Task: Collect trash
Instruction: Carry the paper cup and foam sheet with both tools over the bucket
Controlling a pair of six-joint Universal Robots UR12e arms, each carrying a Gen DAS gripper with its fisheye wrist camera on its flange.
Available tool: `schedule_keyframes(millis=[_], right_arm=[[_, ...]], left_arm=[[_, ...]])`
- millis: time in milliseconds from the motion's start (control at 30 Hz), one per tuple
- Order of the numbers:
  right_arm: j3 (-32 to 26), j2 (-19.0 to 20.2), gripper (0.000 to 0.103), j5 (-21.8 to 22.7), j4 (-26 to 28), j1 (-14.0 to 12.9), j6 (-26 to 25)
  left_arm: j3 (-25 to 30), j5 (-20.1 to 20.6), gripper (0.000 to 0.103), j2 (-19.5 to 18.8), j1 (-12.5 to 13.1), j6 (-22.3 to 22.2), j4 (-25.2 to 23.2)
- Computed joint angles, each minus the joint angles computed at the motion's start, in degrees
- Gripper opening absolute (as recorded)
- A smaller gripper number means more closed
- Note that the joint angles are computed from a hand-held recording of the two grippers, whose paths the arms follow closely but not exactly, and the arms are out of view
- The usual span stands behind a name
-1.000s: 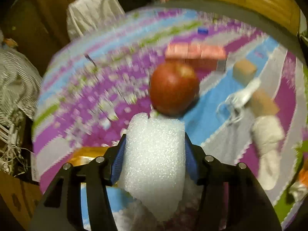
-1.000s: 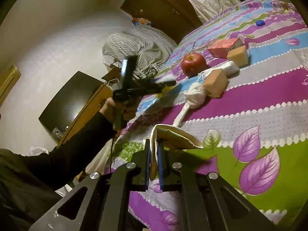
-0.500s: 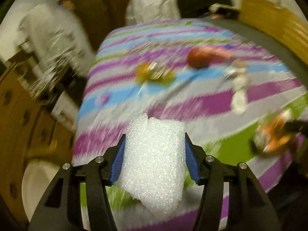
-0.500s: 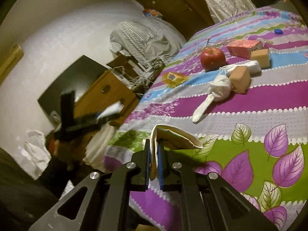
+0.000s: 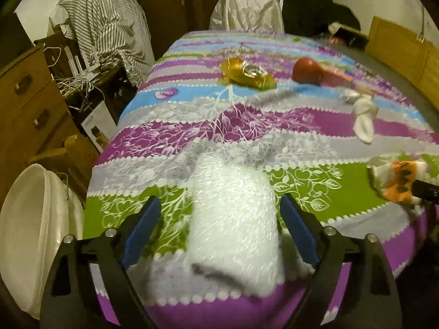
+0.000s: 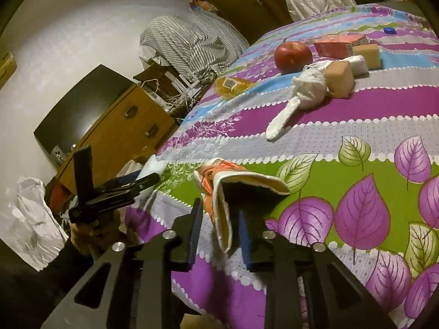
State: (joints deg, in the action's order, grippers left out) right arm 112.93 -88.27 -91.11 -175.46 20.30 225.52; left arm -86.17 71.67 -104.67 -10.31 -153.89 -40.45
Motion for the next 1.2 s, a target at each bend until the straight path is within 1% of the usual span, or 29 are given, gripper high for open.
schedule_keyframes(millis=[33, 167, 200, 233, 300, 367, 400, 467, 500, 567, 733, 867, 900, 967, 1100, 1200], right_arm=[[0.07, -0.01, 0.028, 0.78, -0.27, -0.2, 0.3], [0.16, 0.14, 0.028, 2.73, -1.3, -0.56, 1.66], [0.32, 0.08, 0.028, 2.72, -1.65, -0.56, 2.0], [0.38, 0.17, 0.028, 2.87, -2.16, -0.63, 2.46], [0.41, 0.35, 0.028, 3.13, -2.67, -0.74, 2.95], [0.1, 0.53, 0.028, 3.02, -2.2, -0.73, 2.99], [-0.06, 0.65, 0.028, 2.16, -2.2, -0.59, 3.23], [-0.05, 0.78, 0.028, 1.99, -2.9, -0.69, 3.61], [-0.17, 0.93, 0.026, 2.3, -3.06, -0.86, 3.64], [-0.78, 1.13, 0.01, 1.94, -1.95, -0.8, 3.02], [-1.5, 1.11, 0.009, -1.94, -0.34, 0.9, 3.32], [-2.78, 0.91, 0.009, -6.24, 2.86, 2.94, 2.33], [-3.45, 0.96, 0.009, -7.89, 4.27, 3.68, 1.61], [-4.34, 1.11, 0.009, -9.68, 6.11, 4.52, 0.38], [-6.56, 1.76, 0.009, -13.1, 10.17, 6.55, -1.75], [-7.54, 2.1, 0.009, -13.92, 11.51, 7.44, -2.49]], left_arm=[[-0.27, -0.5, 0.086, 0.18, 0.25, 0.28, -0.01], [-0.18, 0.43, 0.085, -0.26, -0.17, 3.32, -1.99], [-0.27, 0.73, 0.077, -0.32, -0.31, 3.88, -2.22], [-0.66, 0.79, 0.075, -0.26, -0.4, 3.85, -1.45], [-1.42, 0.81, 0.063, 0.01, -0.56, 3.58, 0.24], [-1.85, 1.61, 0.058, 0.15, -0.75, 2.28, 1.32], [-1.97, 1.95, 0.054, 0.17, -0.84, 1.55, 1.74], [-2.18, 2.81, 0.05, 0.2, -1.03, -0.16, 2.59], [-2.21, 3.02, 0.05, 0.23, -1.04, -0.69, 2.63], [-2.35, 4.34, 0.049, 0.37, -1.32, -1.93, 2.93], [-2.53, 8.82, 0.049, 0.97, -2.25, -5.66, 2.86], [-2.71, 11.34, 0.049, 1.64, -2.56, -9.21, 2.37], [-2.81, 11.78, 0.049, 1.81, -2.61, -9.77, 2.39], [-3.16, 12.93, 0.049, 2.33, -2.74, -11.09, 2.67], [-4.22, 15.23, 0.049, 3.27, -3.07, -11.84, 4.47], [-5.01, 16.29, 0.049, 3.93, -3.21, -11.84, 5.61]])
